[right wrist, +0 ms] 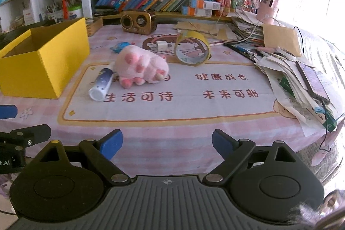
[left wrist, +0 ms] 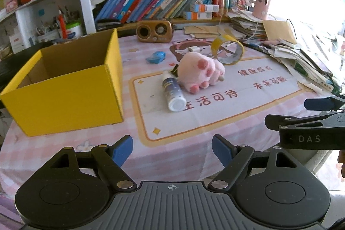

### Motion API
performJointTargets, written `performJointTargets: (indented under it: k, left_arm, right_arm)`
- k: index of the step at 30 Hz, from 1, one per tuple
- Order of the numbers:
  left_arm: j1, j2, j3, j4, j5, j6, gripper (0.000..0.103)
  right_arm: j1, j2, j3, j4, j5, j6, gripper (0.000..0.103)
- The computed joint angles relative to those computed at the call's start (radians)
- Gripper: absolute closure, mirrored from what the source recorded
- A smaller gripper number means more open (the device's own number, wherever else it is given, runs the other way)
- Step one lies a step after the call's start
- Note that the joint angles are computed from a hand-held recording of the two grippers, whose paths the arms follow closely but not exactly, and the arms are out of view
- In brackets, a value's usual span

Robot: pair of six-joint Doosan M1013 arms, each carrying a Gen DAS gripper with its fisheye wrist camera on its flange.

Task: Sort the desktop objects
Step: 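Withdraw both tools from the yellow box back toward the table mat, then grasp the white spray bottle with the left tool while the right tool grasps the pink plush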

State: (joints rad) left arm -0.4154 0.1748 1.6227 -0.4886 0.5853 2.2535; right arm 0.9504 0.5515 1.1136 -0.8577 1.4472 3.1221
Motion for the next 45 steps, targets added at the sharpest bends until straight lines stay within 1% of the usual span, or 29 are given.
performJointTargets:
  k: [8,14,20,24,30,35,38,39,41,43,45]
  left_arm:
    - [-0.042,0.049,-0.061,0.096,0.030,-0.130,0.020]
    - [-0.074,0.085,-0.106,0.183,0.029,-0.222,0.020]
    - [-0.100,0.125,-0.153,0.281,0.039,-0.329,0.021]
    - [-0.113,0.144,-0.177,0.336,0.045,-0.392,0.021]
    - [-0.123,0.171,-0.211,0.407,0.061,-0.478,0.021]
    - [-0.130,0.191,-0.236,0.465,0.076,-0.545,0.021]
    - [-0.134,0.202,-0.250,0.494,0.090,-0.579,0.021]
    - [-0.136,0.205,-0.254,0.507,0.094,-0.593,0.021]
    - [-0.140,0.211,-0.262,0.527,0.104,-0.614,0.021]
    - [-0.142,0.215,-0.266,0.537,0.110,-0.625,0.021]
    - [-0.143,0.220,-0.273,0.545,0.118,-0.632,0.023]
  right_arm:
    - [-0.041,-0.048,0.076,0.022,-0.063,-0.004,0.012]
    - [-0.081,-0.081,0.129,0.039,-0.134,-0.014,0.011]
    - [-0.125,-0.110,0.179,0.052,-0.239,-0.055,0.011]
    - [-0.156,-0.123,0.200,0.058,-0.313,-0.136,0.010]
    - [-0.214,-0.132,0.212,0.081,-0.441,-0.337,0.007]
    - [-0.265,-0.124,0.199,0.125,-0.553,-0.572,0.007]
    - [-0.295,-0.109,0.179,0.195,-0.613,-0.752,0.007]
    - [-0.304,-0.103,0.169,0.232,-0.630,-0.820,0.005]
    - [-0.324,-0.091,0.151,0.328,-0.667,-0.971,0.004]
    - [-0.338,-0.074,0.127,0.415,-0.682,-1.120,0.004]
    - [-0.345,-0.057,0.104,0.466,-0.684,-1.217,0.004]
